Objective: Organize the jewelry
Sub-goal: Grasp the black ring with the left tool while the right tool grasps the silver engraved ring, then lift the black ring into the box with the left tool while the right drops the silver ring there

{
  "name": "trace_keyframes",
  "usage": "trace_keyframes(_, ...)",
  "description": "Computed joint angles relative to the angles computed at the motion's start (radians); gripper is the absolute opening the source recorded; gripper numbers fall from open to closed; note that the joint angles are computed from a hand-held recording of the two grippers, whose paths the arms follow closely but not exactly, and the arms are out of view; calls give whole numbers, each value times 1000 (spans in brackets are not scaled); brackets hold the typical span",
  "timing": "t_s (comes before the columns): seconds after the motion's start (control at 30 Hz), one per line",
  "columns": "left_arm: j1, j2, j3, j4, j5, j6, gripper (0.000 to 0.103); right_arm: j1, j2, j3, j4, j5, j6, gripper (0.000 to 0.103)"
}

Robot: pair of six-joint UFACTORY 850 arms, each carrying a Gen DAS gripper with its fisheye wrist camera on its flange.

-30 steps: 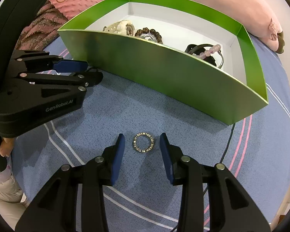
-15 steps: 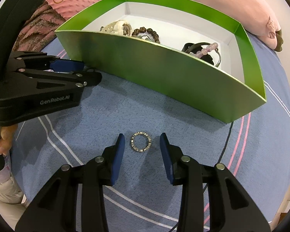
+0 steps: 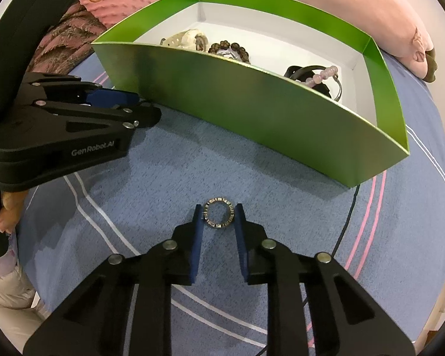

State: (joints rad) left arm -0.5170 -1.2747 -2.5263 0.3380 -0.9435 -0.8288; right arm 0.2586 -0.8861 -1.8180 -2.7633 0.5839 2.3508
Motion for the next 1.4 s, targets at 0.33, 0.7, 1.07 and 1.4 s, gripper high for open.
trace_keyframes(0.33,-18,65,95,15,32,-27,18,-17,41,45,45,-17,-20,20)
trace_keyframes(0.7,-35,164,232,66,100,-83,18,-32,81,75,104,-24,-53,20)
trace_keyframes(1.07,-49,202,284,151,111,-165,18,-14,72,74,89,-23,-51,20)
trace_keyframes(1.4,-81,253,322,310,152,-247,18,-42,131,88,282,-68,-197,21)
